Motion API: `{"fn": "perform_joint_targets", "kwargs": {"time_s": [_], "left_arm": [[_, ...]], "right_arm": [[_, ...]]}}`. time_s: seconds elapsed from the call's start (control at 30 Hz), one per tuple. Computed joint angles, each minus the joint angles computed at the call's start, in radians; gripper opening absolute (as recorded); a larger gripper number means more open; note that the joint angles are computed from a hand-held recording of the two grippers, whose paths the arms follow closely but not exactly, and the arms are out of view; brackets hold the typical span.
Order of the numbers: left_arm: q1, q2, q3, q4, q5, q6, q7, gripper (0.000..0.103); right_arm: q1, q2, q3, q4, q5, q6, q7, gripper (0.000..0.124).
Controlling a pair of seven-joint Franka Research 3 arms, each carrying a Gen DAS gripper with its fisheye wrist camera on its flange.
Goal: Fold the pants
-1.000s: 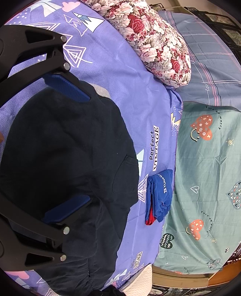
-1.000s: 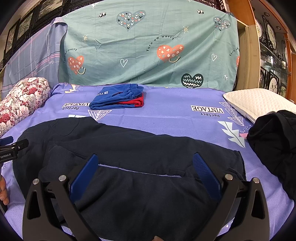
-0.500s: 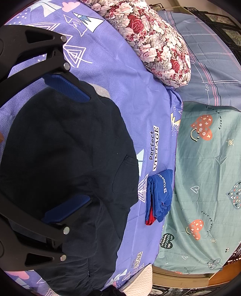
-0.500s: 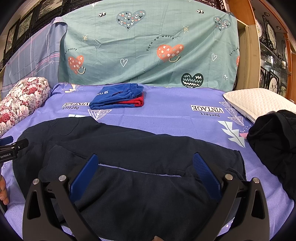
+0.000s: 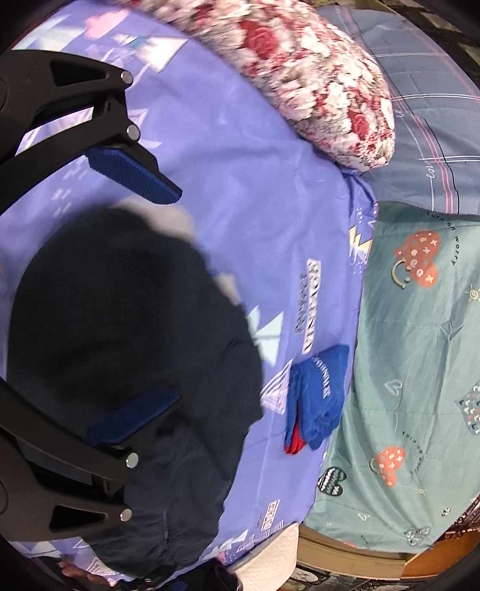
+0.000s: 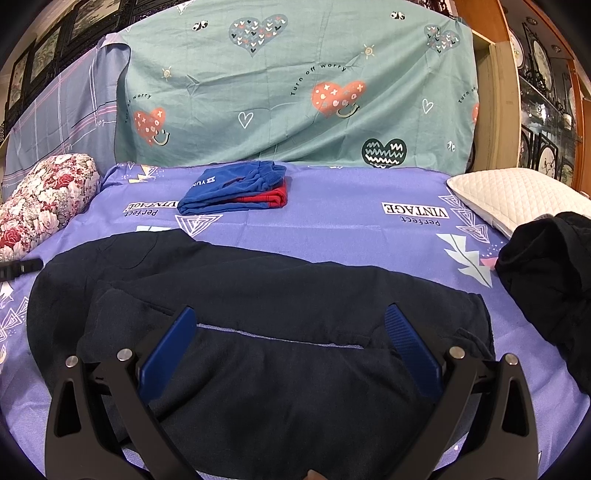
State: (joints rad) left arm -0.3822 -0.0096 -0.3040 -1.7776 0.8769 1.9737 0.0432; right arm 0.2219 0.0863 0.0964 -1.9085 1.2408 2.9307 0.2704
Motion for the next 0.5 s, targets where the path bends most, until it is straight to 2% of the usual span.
{"fn": "perform_joint_targets", "kwargs": {"time_s": [0.07,0.1,0.13,0.2,0.27,0.37,0.4,0.43,0.47,0.5], "left_arm": [[0.038,-0.020,0.038,0.003,-0.082,0.057,0.105,0.101],[0.069,-0.021,0.066,0.004,-0.154,0.125,0.182,0.101],[0.092,-0.006,0.082,0.017,-0.222,0.160,0.249,0.101],[0.134,0.079,0.105,0.098,-0.384,0.177,0.403,0.101],[0.158,0.192,0.107,0.208,-0.504,0.152,0.523,0.101],[0.165,0.317,0.088,0.331,-0.628,0.128,0.655,0.096],[0.152,0.360,0.076,0.381,-0.653,0.106,0.694,0.085],[0.131,0.371,0.080,0.396,-0.639,0.099,0.701,0.080],[0.103,0.375,0.077,0.407,-0.616,0.104,0.714,0.080],[0.082,0.358,0.059,0.386,-0.616,0.156,0.747,0.080]], "right_arm": [[0.001,0.009,-0.007,0.005,-0.064,-0.015,0.062,0.102],[0.002,0.011,-0.008,0.004,-0.094,-0.022,0.093,0.102],[0.002,0.017,-0.012,0.006,-0.139,-0.031,0.138,0.102],[0.002,0.030,-0.018,0.015,-0.231,-0.053,0.230,0.102],[-0.002,0.043,-0.022,0.026,-0.308,-0.079,0.310,0.102],[-0.019,0.053,-0.011,0.038,-0.329,-0.102,0.346,0.102],[-0.024,0.052,-0.006,0.039,-0.322,-0.102,0.342,0.102],[-0.028,0.052,-0.004,0.039,-0.318,-0.104,0.340,0.102],[-0.030,0.053,-0.002,0.042,-0.317,-0.107,0.340,0.102],[-0.033,0.052,0.000,0.042,-0.313,-0.111,0.338,0.102]]}}
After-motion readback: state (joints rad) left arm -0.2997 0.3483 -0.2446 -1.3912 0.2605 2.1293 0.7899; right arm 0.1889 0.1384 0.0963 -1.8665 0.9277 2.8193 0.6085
